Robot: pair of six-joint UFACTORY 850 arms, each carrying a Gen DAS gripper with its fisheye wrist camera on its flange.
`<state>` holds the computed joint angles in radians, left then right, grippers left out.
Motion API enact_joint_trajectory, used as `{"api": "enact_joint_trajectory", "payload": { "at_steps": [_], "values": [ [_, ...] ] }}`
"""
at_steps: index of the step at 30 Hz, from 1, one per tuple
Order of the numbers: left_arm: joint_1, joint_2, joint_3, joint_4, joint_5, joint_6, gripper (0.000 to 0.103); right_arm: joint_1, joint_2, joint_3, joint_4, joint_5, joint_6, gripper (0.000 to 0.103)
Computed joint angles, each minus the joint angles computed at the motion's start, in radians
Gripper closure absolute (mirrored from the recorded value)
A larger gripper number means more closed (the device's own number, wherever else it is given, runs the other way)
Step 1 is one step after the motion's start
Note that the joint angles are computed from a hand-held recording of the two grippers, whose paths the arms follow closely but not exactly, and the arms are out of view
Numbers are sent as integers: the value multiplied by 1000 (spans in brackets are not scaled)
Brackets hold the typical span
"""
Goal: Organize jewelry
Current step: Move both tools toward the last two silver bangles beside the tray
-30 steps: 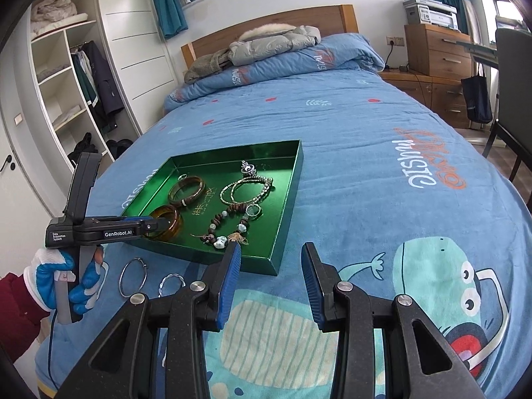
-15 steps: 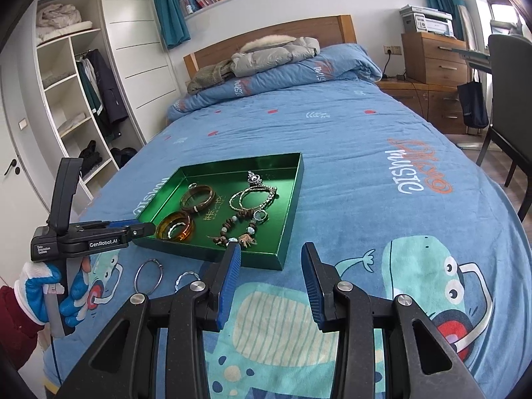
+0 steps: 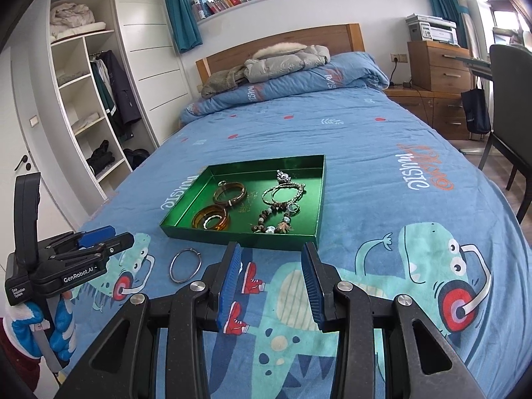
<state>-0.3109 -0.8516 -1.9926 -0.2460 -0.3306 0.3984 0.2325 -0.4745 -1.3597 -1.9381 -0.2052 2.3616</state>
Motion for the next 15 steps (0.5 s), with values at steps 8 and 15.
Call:
{"api": "enact_joint_trajectory", "payload": {
  "at_steps": [8, 15],
  "values": [
    [24, 130, 193, -224, 101, 239, 56, 51, 42, 29, 90, -51, -79, 65],
    [56, 182, 273, -478, 112, 484, 55, 90, 69, 47, 168, -88, -159, 64]
  ]
}}
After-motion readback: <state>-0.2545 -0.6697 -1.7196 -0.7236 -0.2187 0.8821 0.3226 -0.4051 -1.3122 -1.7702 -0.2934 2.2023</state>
